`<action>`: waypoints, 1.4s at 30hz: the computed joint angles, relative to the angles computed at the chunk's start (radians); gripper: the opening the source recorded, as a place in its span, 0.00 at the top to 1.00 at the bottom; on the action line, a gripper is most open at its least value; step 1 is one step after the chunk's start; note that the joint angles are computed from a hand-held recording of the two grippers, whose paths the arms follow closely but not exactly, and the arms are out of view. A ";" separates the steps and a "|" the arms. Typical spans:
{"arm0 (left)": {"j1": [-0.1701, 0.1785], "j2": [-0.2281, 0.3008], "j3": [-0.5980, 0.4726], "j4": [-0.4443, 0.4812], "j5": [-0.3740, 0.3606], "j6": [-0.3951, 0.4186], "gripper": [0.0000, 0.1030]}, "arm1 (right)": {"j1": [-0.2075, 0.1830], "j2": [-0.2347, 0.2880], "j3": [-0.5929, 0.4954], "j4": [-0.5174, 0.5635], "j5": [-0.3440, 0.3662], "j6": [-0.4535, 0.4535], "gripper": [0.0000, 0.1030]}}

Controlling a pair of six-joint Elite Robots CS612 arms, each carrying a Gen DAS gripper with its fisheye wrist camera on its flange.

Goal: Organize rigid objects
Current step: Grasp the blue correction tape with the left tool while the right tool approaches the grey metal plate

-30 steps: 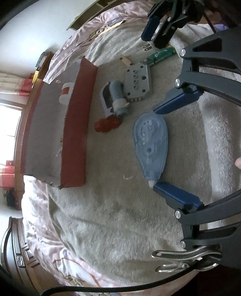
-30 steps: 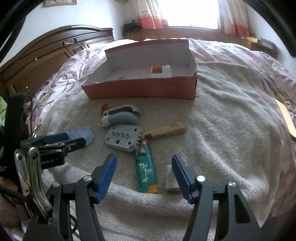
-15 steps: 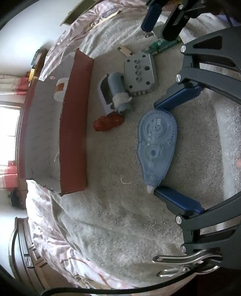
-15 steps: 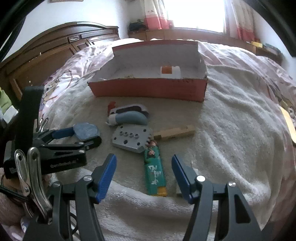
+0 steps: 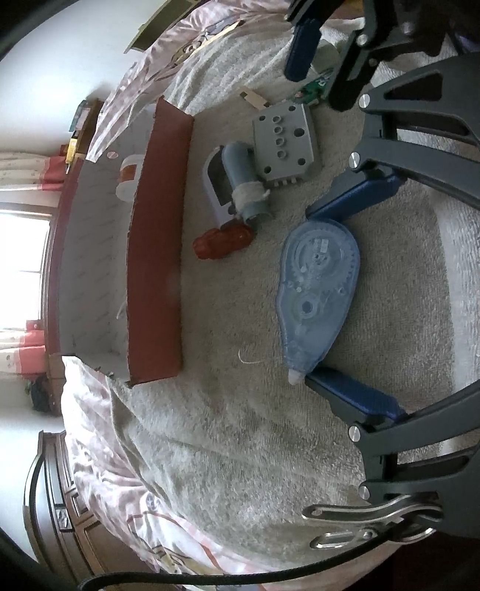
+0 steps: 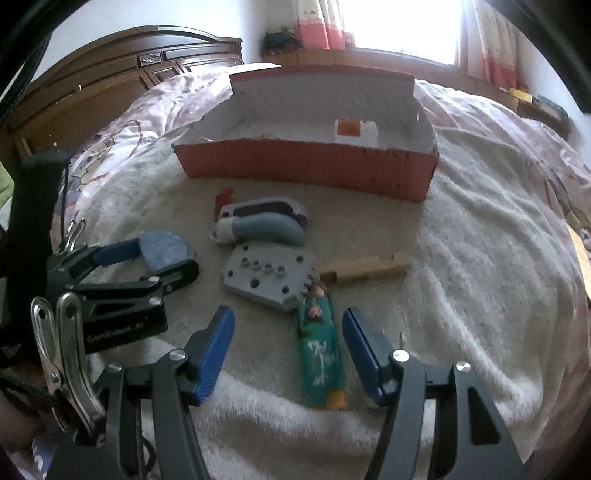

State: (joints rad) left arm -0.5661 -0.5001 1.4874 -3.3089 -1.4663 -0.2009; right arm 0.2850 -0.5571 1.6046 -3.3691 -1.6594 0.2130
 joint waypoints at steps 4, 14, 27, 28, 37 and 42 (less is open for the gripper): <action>0.005 -0.006 0.012 -0.013 -0.005 -0.013 0.21 | 0.007 0.012 -0.039 0.025 -0.008 -0.039 0.37; 0.021 -0.015 0.029 -0.006 0.011 -0.082 0.21 | 0.024 0.055 -0.125 0.053 -0.061 -0.111 0.21; 0.021 -0.010 0.022 0.002 0.022 -0.076 0.21 | 0.025 0.080 -0.146 0.023 -0.078 -0.171 0.27; 0.021 -0.009 0.021 0.002 0.023 -0.076 0.21 | 0.026 0.080 -0.145 0.020 -0.079 -0.171 0.27; 0.016 -0.011 0.025 -0.001 0.034 -0.072 0.21 | 0.019 0.072 -0.120 -0.022 -0.064 -0.114 0.27; 0.015 -0.011 0.026 0.000 0.039 -0.069 0.21 | 0.008 0.063 -0.097 -0.042 -0.026 -0.056 0.27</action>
State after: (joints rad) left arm -0.5515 -0.5113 1.5136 -3.3094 -1.4272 -0.2702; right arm 0.2933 -0.4945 1.5078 -3.4112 -1.6850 0.1574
